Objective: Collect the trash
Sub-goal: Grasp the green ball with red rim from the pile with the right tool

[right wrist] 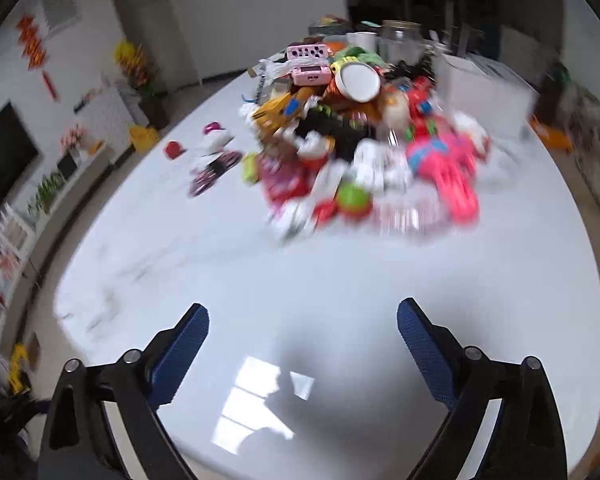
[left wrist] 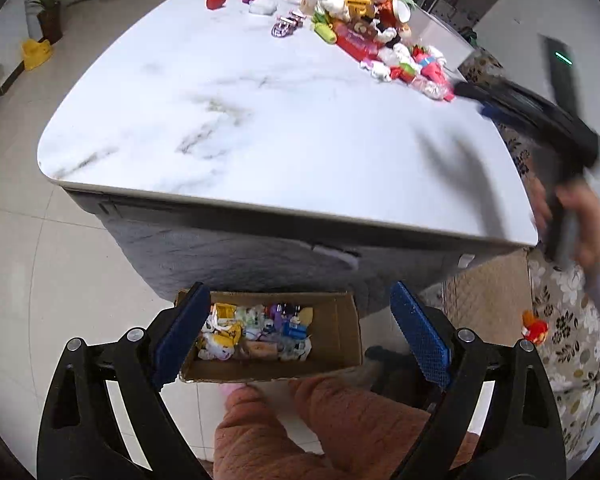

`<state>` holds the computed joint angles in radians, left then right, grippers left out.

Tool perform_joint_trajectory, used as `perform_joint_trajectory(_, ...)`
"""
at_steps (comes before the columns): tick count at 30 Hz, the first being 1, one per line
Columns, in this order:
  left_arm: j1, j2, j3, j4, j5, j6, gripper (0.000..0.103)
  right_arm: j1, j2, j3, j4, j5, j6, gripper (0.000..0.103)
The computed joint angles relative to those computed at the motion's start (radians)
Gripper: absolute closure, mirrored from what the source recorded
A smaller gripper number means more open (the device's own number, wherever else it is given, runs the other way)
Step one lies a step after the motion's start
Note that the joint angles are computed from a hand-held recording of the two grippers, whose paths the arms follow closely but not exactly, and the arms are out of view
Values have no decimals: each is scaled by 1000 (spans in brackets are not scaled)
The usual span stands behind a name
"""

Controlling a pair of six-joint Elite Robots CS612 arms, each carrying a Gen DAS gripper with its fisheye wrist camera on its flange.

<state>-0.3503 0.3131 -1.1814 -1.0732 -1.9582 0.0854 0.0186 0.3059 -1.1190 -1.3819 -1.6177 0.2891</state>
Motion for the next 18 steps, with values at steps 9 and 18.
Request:
perform_joint_trajectory(9,-18,14,-48,54,75,-184,14,-47,-156,399,-80,43,-194,18)
perform_joint_trajectory(18,-33,8,-32,39,90,-274,14,-77,-167,416,-29,172,-222,56)
